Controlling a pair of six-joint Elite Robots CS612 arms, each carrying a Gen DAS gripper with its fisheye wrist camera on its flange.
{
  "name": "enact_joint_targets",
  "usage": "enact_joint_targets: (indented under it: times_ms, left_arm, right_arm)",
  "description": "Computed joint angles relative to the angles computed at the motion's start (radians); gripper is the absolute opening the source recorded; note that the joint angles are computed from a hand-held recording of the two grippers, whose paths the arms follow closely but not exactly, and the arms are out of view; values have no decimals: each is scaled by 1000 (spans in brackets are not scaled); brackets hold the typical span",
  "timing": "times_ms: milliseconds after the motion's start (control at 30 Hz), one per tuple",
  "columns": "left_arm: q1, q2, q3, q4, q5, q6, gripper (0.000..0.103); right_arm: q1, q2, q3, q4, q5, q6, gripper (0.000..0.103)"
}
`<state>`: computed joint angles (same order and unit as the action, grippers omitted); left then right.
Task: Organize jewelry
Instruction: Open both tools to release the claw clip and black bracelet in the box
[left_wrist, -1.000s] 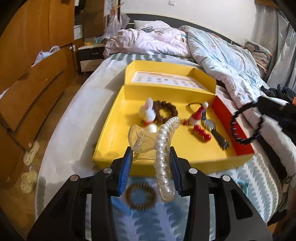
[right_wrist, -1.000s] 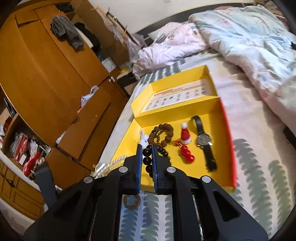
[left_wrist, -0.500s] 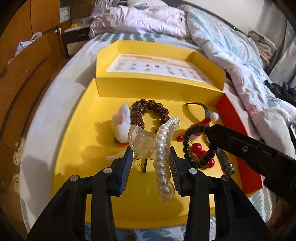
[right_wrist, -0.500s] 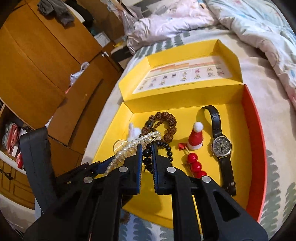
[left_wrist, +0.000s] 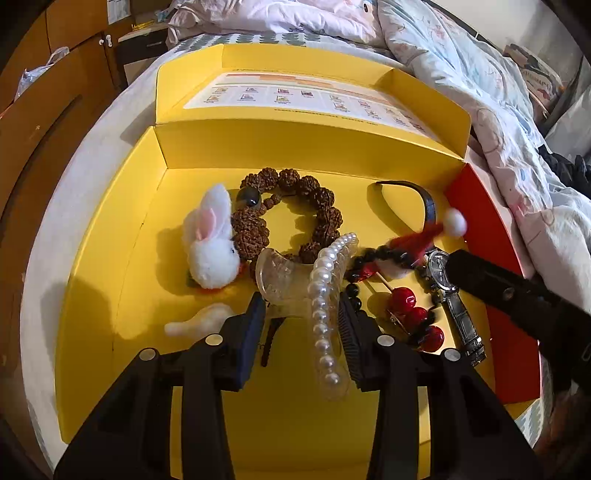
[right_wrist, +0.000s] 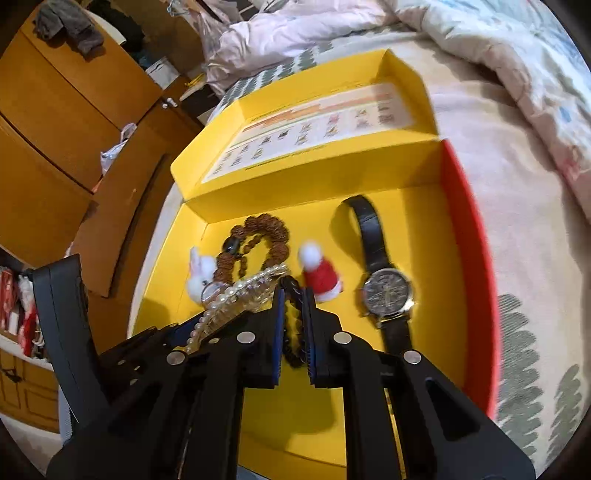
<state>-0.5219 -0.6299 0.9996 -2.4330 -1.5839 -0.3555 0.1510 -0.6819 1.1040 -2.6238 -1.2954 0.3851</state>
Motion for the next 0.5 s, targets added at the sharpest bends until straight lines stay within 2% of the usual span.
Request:
enact_joint_targets:
  times_ms: [67,367,500]
  left_arm:
    - [4,-7,13,-26,-7,-11,58]
    - [-6,-61,81,-120,96,23,58]
    - [-7,-109,161,-197,170,29,58]
  right_arm:
    - [-1,-8,11,-20,-4,-5,18]
    - [15,-56,73,-95,-118,-39,19]
    - [27,-81,113,-126,-155,-72,20]
